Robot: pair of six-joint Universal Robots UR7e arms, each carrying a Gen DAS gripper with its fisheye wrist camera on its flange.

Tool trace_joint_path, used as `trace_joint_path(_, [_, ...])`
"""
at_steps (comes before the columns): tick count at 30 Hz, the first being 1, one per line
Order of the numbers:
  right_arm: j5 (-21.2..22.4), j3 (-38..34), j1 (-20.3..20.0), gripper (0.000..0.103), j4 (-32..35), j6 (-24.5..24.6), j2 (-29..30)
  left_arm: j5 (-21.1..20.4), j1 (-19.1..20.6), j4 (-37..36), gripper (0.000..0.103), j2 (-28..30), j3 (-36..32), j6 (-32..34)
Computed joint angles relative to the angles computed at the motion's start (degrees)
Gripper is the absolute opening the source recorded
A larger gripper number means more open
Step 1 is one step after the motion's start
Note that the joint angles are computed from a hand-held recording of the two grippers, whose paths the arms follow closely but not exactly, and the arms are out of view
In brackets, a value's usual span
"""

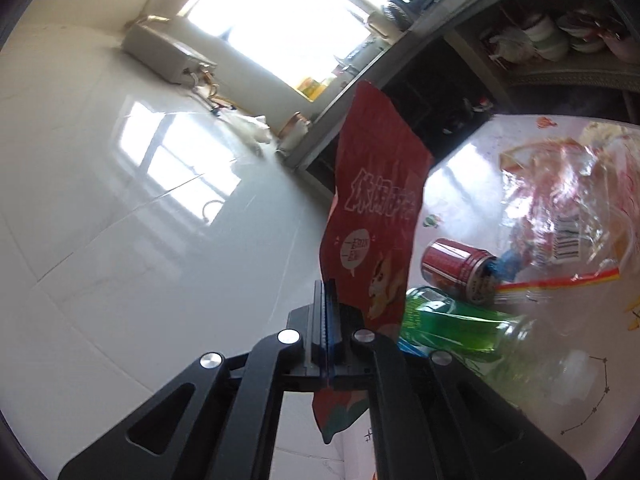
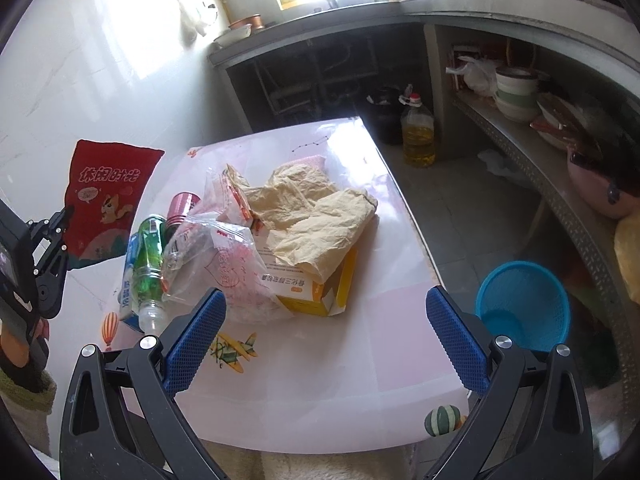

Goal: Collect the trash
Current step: 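Lift the red bag with the left gripper while the right gripper grasps a clear plastic bag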

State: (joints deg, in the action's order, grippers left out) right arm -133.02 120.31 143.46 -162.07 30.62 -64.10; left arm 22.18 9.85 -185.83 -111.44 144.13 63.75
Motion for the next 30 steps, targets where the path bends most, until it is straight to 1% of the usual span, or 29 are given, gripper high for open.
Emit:
trace_joint_path(1, [0.87,-0.07,-0.08,0.096,-0.98,-0.78,0.11,1.20,-0.88,2.95,0.000,-1.55,-0.57,-2.85])
trace_joint_path(2, [1.88,-0.18,-0.14,0.096,-1.93,-1.52,0.30,2.79,-2.24,3.77,0.000,-2.36,-1.34,-4.36])
trace_joint_path(4, [4.54,-0.29,-0.42,0.094,-3.74,-2.89,0.59,5.22,-4.53,3.17,0.000,-3.15,-3.80,-6.75])
trace_joint_path(5, [5.78,-0.49,-0.57,0.093,-4.49,-3.75,0.91,6.98,-6.60,0.12,0.000,-3.21,-5.23,-6.16])
trace_joint_path(7, [7.11,-1.27,-0.75,0.090,-5.52,-6.26,1.79,9.19,-9.70,-5.68,0.000,-2.83,-9.26,-5.91])
trace_joint_path(9, [7.94,-2.59,-0.95,0.087,-6.44,-10.40,2.97,11.67,-13.53,-10.86,0.000,-3.56,-12.65,-5.71])
trace_joint_path(10, [8.54,-3.42,-1.24,0.086,-6.95,-13.05,3.66,13.34,-16.20,-12.92,0.000,-4.27,-13.68,-5.63])
trace_joint_path(11, [9.16,-4.38,-1.60,0.085,-6.88,-15.40,4.33,15.19,-18.98,-13.84,0.000,-5.38,-14.28,-6.27])
trace_joint_path(12, [9.62,-5.57,-2.00,0.083,-6.40,-17.80,5.12,16.19,-20.90,-14.71,0.000,-6.16,-14.81,-6.64])
trace_joint_path(13, [10.00,-6.50,-2.29,0.078,-6.13,-19.91,5.80,16.75,-22.43,-15.80,0.000,-6.79,-15.16,-6.67])
trace_joint_path(14, [10.83,-7.64,-2.81,0.077,-5.77,-22.50,6.65,17.73,-24.36,-16.31,0.000,-7.43,-15.21,-7.05])
trace_joint_path(15, [11.63,-8.42,-3.28,0.076,-5.22,-24.36,7.21,18.42,-25.77,-16.87,0.000,-7.81,-15.06,-7.34])
trace_joint_path(17, [12.34,-10.93,-4.06,0.069,-2.16,-27.10,8.95,19.66,-28.12,-18.48,0.000,-8.22,-14.70,-7.47])
trace_joint_path(19, [13.44,-12.60,-4.72,0.069,0.70,-29.02,10.07,20.66,-29.96,-20.20,0.000,-8.50,-14.10,-7.43])
trace_joint_path(21, [13.05,-14.08,-5.07,0.062,4.00,-29.31,11.11,21.46,-31.54,-20.72,0.000,-9.13,-13.86,-7.64])
trace_joint_path(22, [13.44,-14.42,-5.38,0.054,5.48,-29.39,11.35,21.84,-32.18,-21.32,0.000,-9.13,-13.73,-7.72])
trace_joint_path(23, [13.26,-14.73,-5.54,0.042,6.78,-29.12,11.60,21.77,-32.33,-21.88,0.000,-9.10,-13.80,-7.57])
trace_joint_path(24, [12.71,-14.95,-5.59,0.035,8.18,-28.55,11.76,21.89,-32.59,-22.54,0.000,-8.95,-13.78,-7.42])
trace_joint_path(25, [12.35,-14.90,-5.58,0.021,9.14,-28.14,11.73,21.25,-31.97,-23.75,0.000,-8.38,-13.89,-6.78])
trace_joint_path(26, [12.42,-14.49,-5.53,0.014,9.25,-27.78,11.42,20.68,-31.47,-24.66,0.000,-7.97,-13.90,-6.29])
trace_joint_path(28, [13.09,-13.20,-5.21,0.010,8.29,-26.97,10.39,20.44,-31.55,-25.25,0.000,-7.47,-14.06,-5.82])
trace_joint_path(30, [12.84,-12.21,-4.52,0.006,7.65,-26.26,9.51,20.52,-31.99,-25.12,0.000,-7.32,-14.09,-5.79])
